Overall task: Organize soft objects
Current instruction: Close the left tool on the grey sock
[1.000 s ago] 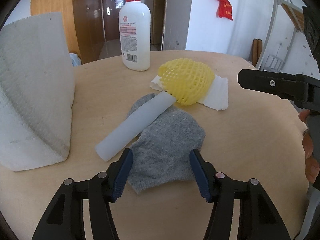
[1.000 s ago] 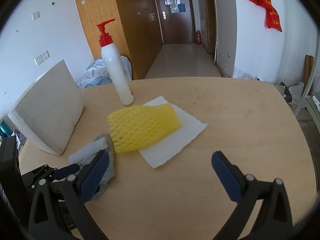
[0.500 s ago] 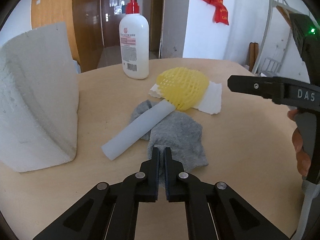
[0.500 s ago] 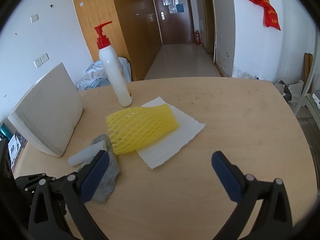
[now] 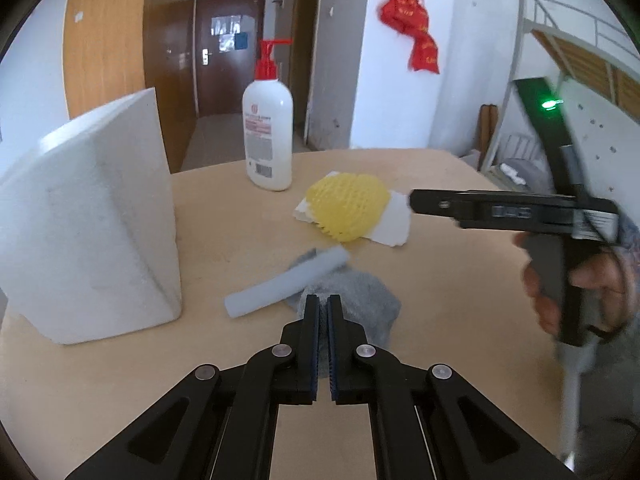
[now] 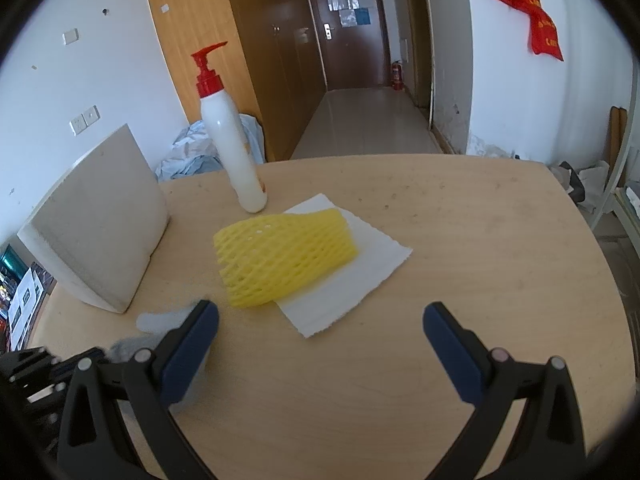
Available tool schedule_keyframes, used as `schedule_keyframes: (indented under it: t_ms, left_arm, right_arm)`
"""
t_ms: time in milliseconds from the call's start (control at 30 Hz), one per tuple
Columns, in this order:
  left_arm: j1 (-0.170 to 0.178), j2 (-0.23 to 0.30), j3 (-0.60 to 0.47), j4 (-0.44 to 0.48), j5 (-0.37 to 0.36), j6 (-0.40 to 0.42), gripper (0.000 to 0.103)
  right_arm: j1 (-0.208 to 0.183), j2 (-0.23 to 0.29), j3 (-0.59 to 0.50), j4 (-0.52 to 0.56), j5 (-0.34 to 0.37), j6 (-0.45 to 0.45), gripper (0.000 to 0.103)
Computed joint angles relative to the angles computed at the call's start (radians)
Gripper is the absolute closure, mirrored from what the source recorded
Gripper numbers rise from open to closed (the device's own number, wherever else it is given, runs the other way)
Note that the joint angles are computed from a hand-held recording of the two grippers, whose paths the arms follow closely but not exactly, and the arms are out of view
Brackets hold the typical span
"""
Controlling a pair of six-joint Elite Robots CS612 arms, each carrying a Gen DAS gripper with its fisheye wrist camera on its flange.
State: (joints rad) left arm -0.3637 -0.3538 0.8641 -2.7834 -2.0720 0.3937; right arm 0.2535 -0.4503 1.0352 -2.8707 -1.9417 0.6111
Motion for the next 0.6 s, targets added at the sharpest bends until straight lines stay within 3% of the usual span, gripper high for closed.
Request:
schedule_keyframes:
  t_ms: [100,200,333,367,467,600]
  left_arm:
    - [0.011,-0.018,0.026,0.011,-0.036,0.014,0.1]
    - [0.018,-0.022,0.039,-0.069,-0.039,-0.015,0.101]
    - [0.034,-0.03,0.044,-0.136,-0.112,-0.042,0.101]
    - [0.03,-0.03,0.047,-0.146,-0.085,-0.031,0.101]
    - [0.027,-0.02,0.023,-0.023,-0.064,0.004,0.101]
    - [0.023,-0.011,0.02,0.052,-0.08,0.051,0.101]
  right_arm:
    - [0.002,0.001,-0.002,-0.001,-0.005,-0.007,0.0]
    - [0.003,0.002,0.0,-0.008,-0.006,-0.006,0.0]
    - [0.003,0.005,-0.005,-0.009,0.001,-0.013,0.0]
    - [0.003,0.007,-0.008,-0.009,0.008,-0.02,0.0]
    - [0.008,0.019,-0.035,0.002,0.034,-0.075,0.0]
    - [0.016,0.047,-0.091,0.036,0.066,-0.136,0.0]
